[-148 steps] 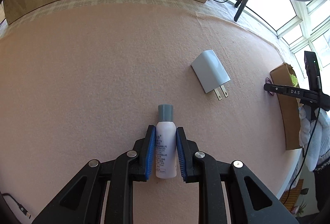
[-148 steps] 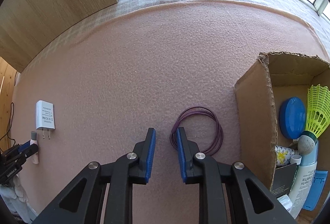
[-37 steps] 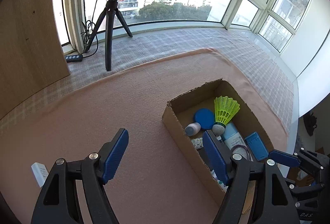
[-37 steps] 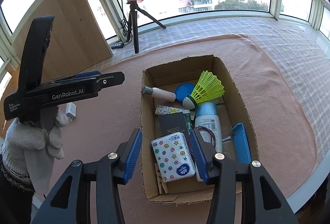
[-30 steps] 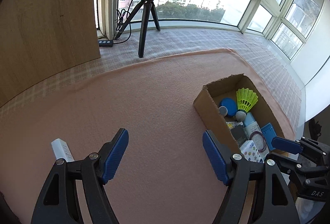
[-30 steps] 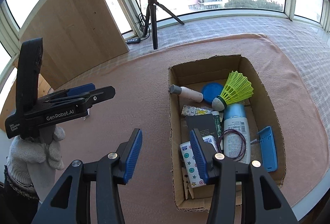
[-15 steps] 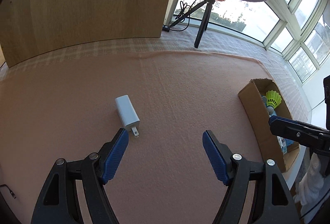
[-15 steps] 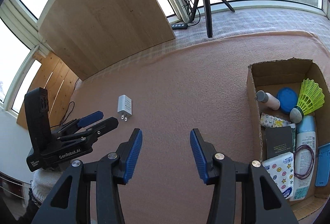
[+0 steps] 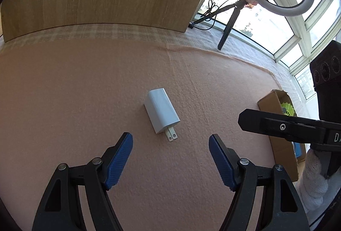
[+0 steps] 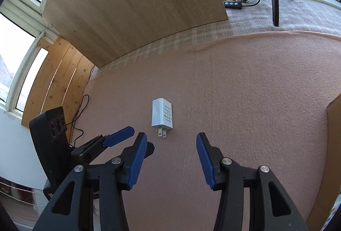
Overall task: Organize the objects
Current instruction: 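Move the right tool to the white USB charger and close on it, then grip the charger with the left tool too while the right tool holds it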
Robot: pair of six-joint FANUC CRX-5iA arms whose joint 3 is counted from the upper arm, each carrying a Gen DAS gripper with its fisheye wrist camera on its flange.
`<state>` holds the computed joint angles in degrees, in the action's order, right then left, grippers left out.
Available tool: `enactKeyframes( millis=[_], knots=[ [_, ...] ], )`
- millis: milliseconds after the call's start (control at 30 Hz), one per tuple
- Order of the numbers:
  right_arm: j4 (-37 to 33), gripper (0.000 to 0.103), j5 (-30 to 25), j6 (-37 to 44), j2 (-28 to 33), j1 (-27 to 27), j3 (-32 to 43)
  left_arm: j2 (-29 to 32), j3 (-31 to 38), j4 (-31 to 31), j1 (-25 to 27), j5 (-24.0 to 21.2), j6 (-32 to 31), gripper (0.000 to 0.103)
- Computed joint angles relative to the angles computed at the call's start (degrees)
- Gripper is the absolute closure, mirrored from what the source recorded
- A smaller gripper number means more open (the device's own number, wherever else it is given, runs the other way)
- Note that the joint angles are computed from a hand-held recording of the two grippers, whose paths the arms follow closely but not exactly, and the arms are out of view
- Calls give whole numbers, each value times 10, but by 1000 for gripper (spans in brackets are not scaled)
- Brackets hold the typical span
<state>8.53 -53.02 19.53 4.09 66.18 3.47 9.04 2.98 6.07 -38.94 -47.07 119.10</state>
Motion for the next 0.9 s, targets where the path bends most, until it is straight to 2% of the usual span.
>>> enactKeyframes(
  millis=[267,367,500,667,900],
  knots=[
    [-81,60,-1,75,66,-31,70,17,-13,37,17,30,-44,27],
    [-119,65,-2,103,84,-46,91,24,-19,59,21,40,-66,32],
    [-156,67,-8,135,106,-60,117,29,-29,86,28,57,-85,38],
    [-158,68,-30,146,131,-64,141,36,-33,102,32,64,-103,43],
    [-189,77,-26,158,134,-78,140,40,-40,116,34,81,-131,50]
  ],
)
